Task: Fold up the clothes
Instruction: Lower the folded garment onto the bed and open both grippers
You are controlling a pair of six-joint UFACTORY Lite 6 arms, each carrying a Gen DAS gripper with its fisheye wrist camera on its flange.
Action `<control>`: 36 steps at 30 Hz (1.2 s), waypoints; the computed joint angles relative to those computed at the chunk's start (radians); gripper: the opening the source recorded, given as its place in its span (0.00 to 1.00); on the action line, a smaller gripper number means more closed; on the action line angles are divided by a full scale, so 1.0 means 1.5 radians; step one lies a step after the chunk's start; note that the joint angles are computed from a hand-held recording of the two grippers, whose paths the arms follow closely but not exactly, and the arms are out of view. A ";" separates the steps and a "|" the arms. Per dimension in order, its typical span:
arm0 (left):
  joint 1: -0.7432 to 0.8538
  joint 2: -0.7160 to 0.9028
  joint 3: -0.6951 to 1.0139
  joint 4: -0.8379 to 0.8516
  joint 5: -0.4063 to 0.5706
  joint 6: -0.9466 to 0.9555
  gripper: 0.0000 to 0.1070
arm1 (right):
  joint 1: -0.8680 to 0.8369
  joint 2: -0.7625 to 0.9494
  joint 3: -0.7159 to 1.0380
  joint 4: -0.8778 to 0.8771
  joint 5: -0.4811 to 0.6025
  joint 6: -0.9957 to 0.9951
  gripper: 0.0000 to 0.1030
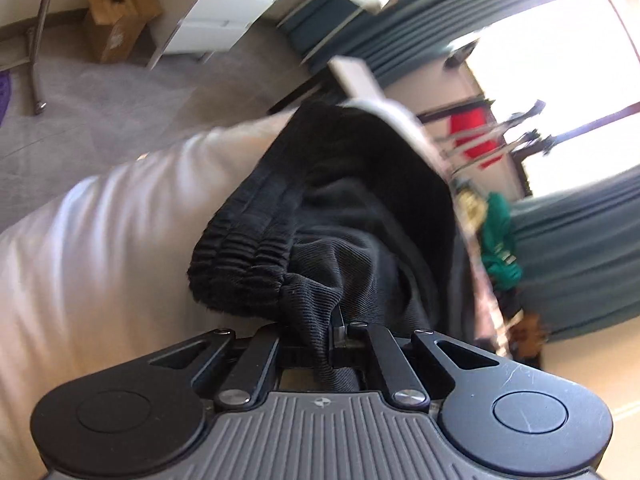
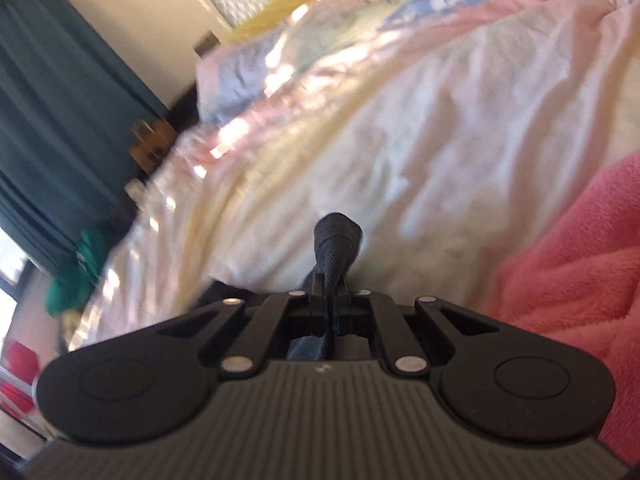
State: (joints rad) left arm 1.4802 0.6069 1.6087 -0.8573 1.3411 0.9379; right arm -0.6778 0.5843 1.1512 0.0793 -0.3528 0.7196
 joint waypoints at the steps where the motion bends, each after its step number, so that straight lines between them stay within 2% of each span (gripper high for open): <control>1: 0.003 0.021 0.015 0.021 0.004 -0.005 0.05 | -0.003 0.019 0.018 -0.010 0.026 -0.001 0.05; 3: 0.008 0.065 0.051 0.055 0.017 -0.017 0.07 | -0.003 0.027 0.028 -0.016 0.036 -0.020 0.06; 5: 0.014 0.104 0.095 0.055 0.046 -0.029 0.09 | 0.007 0.026 0.039 0.032 0.055 -0.085 0.07; 8: 0.029 0.090 0.110 0.075 0.061 -0.014 0.14 | 0.015 0.010 0.028 0.076 0.059 -0.116 0.09; 9: 0.036 0.075 0.106 0.081 0.064 0.002 0.17 | 0.016 0.002 0.023 0.093 0.062 -0.129 0.10; 11: 0.047 0.040 0.095 0.087 0.058 0.042 0.28 | 0.022 -0.017 0.016 0.159 0.073 -0.188 0.19; 12: 0.053 0.020 0.083 0.083 0.048 0.070 0.39 | 0.028 -0.029 0.011 0.210 0.073 -0.238 0.31; 13: 0.063 -0.011 0.055 0.066 0.029 0.112 0.49 | 0.035 -0.044 0.004 0.251 0.064 -0.280 0.53; 15: 0.090 -0.080 -0.011 0.020 -0.001 0.198 0.60 | 0.056 -0.083 -0.024 0.292 0.032 -0.329 0.74; 18: 0.094 -0.203 -0.136 -0.062 -0.062 0.312 0.71 | 0.101 -0.147 -0.058 0.312 0.003 -0.385 0.73; 20: 0.077 -0.293 -0.224 -0.122 -0.102 0.381 0.74 | 0.142 -0.188 -0.078 0.350 -0.012 -0.438 0.74; 25: 0.000 -0.475 -0.387 -0.196 -0.094 0.415 0.75 | 0.239 -0.280 -0.132 0.213 -0.032 -0.391 0.74; 29: -0.114 -0.616 -0.519 -0.215 -0.132 0.414 0.75 | 0.293 -0.334 -0.168 0.090 -0.027 -0.318 0.74; 33: -0.281 -0.713 -0.630 -0.257 -0.245 0.409 0.75 | 0.330 -0.385 -0.208 -0.049 -0.015 -0.195 0.74; 36: -0.399 -0.733 -0.698 -0.332 -0.349 0.458 0.75 | 0.382 -0.418 -0.251 -0.030 -0.027 -0.226 0.74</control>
